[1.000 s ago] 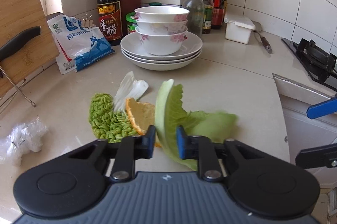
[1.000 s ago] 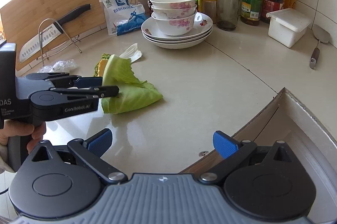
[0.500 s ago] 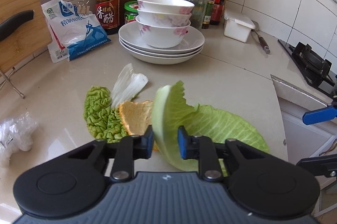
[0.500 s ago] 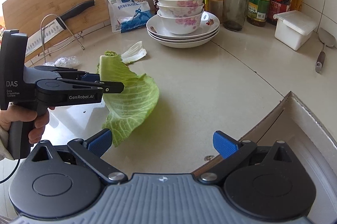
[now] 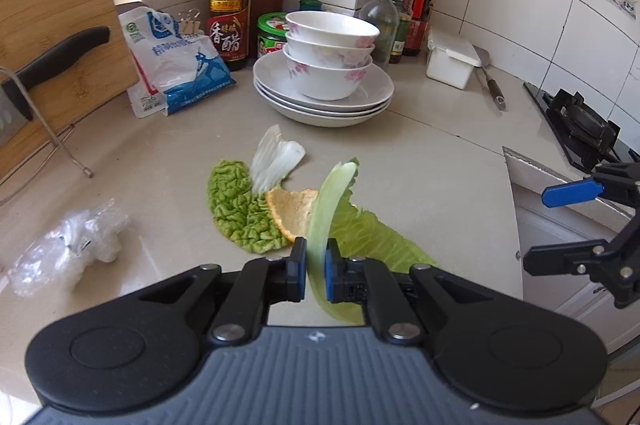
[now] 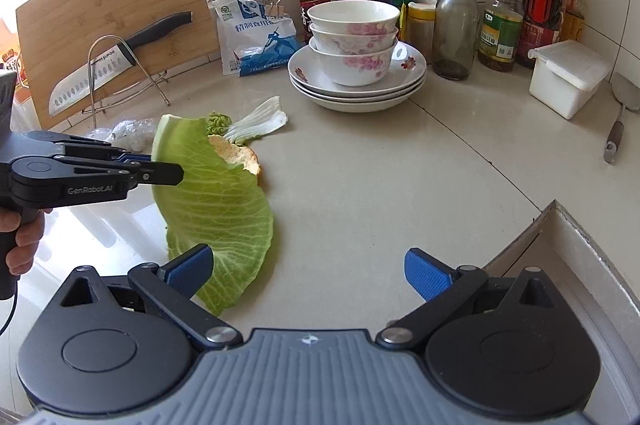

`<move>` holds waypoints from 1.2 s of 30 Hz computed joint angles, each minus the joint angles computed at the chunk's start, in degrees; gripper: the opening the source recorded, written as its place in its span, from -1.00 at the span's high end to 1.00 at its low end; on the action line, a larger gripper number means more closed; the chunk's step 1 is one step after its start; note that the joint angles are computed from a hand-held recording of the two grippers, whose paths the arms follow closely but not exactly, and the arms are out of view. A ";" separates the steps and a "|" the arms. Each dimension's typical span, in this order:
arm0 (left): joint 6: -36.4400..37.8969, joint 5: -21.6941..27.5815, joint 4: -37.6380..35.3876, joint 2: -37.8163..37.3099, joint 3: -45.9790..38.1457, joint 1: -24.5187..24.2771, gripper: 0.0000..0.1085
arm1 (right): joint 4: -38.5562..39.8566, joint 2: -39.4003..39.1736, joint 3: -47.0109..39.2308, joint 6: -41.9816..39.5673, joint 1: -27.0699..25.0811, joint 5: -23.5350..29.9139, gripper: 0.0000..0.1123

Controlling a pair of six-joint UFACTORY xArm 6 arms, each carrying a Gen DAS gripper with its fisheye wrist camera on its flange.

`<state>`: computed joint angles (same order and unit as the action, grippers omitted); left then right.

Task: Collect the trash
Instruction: 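Lift the cabbage leaf with the left gripper while the right gripper approaches an orange peel, then close the right gripper on the orange peel and lift it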

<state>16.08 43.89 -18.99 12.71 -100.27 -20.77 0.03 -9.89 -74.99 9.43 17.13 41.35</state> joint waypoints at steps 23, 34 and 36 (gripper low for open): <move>-7.04 1.27 8.19 -8.54 8.23 5.95 0.88 | 3.98 28.21 -25.71 -18.93 4.69 -0.30 -0.69; -3.68 3.52 5.94 -6.86 5.59 6.19 0.88 | 3.82 29.72 -28.10 -19.89 4.71 0.31 -0.09; -2.43 4.55 5.40 -6.47 4.57 6.27 0.88 | 3.48 29.10 -27.74 -19.55 4.76 0.59 -0.05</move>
